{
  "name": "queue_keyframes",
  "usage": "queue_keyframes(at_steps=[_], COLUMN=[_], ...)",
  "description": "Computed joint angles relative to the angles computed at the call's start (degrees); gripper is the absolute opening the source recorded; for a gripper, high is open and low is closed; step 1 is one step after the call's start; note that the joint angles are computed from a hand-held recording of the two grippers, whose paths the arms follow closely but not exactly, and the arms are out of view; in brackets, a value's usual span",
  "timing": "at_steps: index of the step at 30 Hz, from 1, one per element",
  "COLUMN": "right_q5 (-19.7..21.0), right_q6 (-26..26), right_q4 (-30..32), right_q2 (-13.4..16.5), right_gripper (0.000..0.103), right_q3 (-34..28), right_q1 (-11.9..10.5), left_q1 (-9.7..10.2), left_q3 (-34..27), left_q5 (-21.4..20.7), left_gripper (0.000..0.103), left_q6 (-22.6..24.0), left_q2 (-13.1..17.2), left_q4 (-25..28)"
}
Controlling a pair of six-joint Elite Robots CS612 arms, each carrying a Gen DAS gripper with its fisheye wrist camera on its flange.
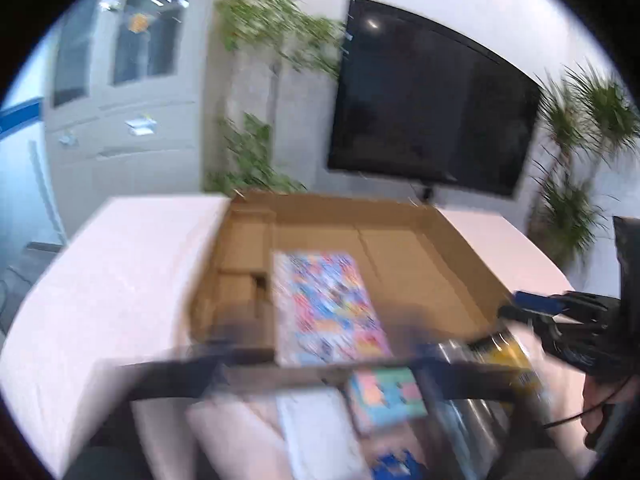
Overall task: Organize rigid objects
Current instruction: 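Carry the game box into the tray box beside the insert and release, then grasp the silver metal cylinder with the left gripper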
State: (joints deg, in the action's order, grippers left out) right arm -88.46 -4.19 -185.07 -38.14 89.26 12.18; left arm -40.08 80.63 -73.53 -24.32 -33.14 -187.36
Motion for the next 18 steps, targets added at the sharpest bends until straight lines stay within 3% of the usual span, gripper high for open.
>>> queue_keyframes(at_steps=[2, 3, 4, 5, 6, 7, 10, 12, 15, 17, 18], right_q5=[1.23, 1.48, 1.4, 2.83, 4.94, 7.34, 12.63, 15.68, 14.16, 17.81, 17.17], right_q6=[2.8, 3.96, 4.8, 6.18, 6.99, 7.42, 7.81, 8.61, 11.22, 11.24, 10.99], right_q4=[-4.66, -6.22, -6.56, -7.56, -9.19, -8.59, -6.64, -5.37, -5.68, -2.68, -2.09], right_q2=[-1.34, -1.73, -2.02, -2.24, -2.22, -1.97, -2.05, -1.74, -0.6, -0.01, 0.17], right_gripper=[0.002, 0.018, 0.068, 0.099, 0.099, 0.103, 0.102, 0.1, 0.087, 0.077, 0.076], right_q3=[3.93, 5.25, 6.15, 7.37, 8.61, 9.0, 10.78, 11.42, 10.81, 9.7, 9.43], right_q1=[-0.64, -0.91, -1.0, -1.38, -1.85, -2.2, -2.82, -3.15, -2.45, -2.76, -2.52], left_q1=[-0.82, -1.09, -1.33, -1.6, -1.86, -1.96, -2.26, -2.27, -0.79, 0.08, 0.39], left_q3=[0.17, 0.44, 0.55, 0.53, 0.41, 0.29, 0.93, 0.12, -2.62, -4.7, -5.84], left_q5=[-0.6, -0.59, -0.26, 0.42, 0.9, 0.2, -3.37, -6.49, -17.89, -23.07, -25.52], left_gripper=[0.001, 0.002, 0.005, 0.034, 0.083, 0.096, 0.1, 0.1, 0.1, 0.1, 0.099], left_q6=[-0.91, -1.34, -1.88, -2.98, -4.72, -6.53, -5.89, -5.38, -8.29, -11.17, -12.6], left_q2=[-0.32, -0.11, 0.04, -0.06, -0.38, -0.53, -0.19, -0.01, 1.84, 3.22, 4.01], left_q4=[2.36, 0.41, -0.57, 0.46, 3.26, 5.15, 1.95, 5.13, 8.89, 10.86, 11.65])
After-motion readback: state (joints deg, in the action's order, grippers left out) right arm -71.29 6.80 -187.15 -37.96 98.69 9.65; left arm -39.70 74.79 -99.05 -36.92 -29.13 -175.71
